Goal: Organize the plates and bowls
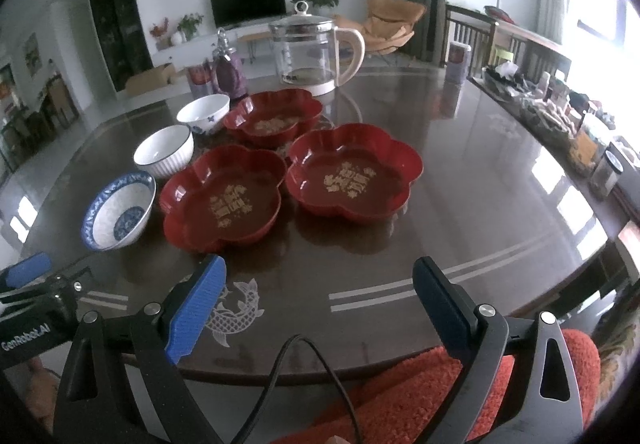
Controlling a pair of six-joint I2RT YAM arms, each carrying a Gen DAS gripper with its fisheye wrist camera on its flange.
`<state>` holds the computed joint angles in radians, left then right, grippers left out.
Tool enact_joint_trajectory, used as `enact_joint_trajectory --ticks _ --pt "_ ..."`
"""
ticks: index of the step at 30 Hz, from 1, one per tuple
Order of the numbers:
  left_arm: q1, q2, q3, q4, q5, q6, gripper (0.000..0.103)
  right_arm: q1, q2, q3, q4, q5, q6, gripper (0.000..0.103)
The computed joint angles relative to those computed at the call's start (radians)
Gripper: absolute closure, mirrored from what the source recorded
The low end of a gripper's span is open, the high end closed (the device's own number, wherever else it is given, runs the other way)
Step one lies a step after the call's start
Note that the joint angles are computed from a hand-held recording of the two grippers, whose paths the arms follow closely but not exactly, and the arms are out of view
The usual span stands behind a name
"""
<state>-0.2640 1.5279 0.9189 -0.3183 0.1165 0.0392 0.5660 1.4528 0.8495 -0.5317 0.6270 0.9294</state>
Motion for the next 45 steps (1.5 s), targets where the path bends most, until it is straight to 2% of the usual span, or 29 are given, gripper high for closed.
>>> enact_joint_trajectory --ticks 7,14,25,39,45 --pt "0.008 0.005 -0.005 0.036 -0.013 0.010 0.000 -0.005 0.020 -0.002 0.017 -0.016 -0.021 0.007" --pt "-0.008 0.033 0.019 0.008 -0.022 0.012 0.000 -0.009 0.026 -0.006 0.029 -0.027 -0.024 0.007" --pt "-0.008 0.011 0.011 0.011 -0.014 0.015 0.000 -0.007 0.031 -0.004 0.032 -0.024 -0.027 0.007" --pt "0.000 -0.013 0.069 -0.021 -0.028 -0.002 0.000 0.010 0.016 0.001 0.027 -0.033 -0.022 0.007" --pt "0.109 0.016 0.145 -0.051 0.042 -0.027 0.000 0.020 -0.026 -0.015 0.001 -0.006 0.001 0.007"
